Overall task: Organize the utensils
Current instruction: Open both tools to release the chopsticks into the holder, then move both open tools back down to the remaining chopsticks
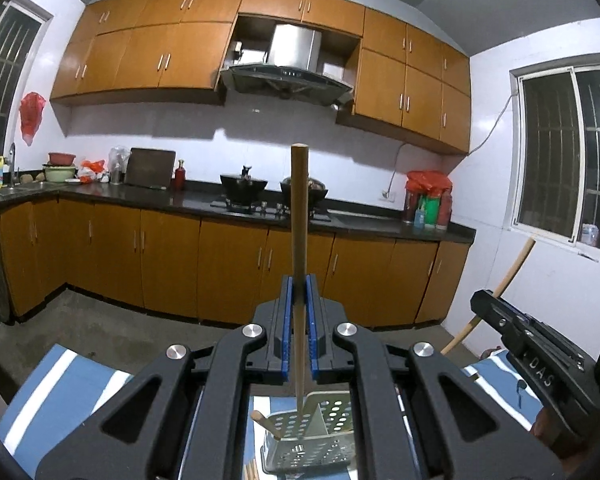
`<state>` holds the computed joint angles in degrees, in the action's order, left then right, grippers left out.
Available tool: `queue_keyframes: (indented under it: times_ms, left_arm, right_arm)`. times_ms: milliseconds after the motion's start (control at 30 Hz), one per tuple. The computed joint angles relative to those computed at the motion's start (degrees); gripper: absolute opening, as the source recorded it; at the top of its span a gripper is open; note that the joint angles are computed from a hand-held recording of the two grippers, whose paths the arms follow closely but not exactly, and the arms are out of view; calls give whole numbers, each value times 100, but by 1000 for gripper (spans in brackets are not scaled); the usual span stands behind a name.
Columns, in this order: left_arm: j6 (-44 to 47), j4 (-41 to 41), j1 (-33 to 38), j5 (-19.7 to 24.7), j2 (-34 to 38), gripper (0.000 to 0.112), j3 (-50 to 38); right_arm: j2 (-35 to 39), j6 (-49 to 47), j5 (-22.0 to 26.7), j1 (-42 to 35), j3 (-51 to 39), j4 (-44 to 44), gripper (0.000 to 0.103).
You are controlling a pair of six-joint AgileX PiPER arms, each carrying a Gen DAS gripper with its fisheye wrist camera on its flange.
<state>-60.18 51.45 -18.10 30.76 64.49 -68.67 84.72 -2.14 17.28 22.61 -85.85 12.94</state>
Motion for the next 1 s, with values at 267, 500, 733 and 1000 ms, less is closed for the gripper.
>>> queue_keyframes:
  times_ms: [267,500,733,1000]
  left_arm:
    - [563,-809,299,-177,125,13,165]
    - [646,-890,311,-11,-182,33,142]
    - [544,-687,117,534,-764,38,301]
    - [529,-743,62,1482,-1575,40,1517]
  right_arm:
    - [38,-313,30,-59,220,281,18]
    - [-424,-575,8,-260,491,605,24]
    - [-1214,-824,192,-739,1400,812,26]
    - [-1046,-1306,913,-1143,2642,878,26]
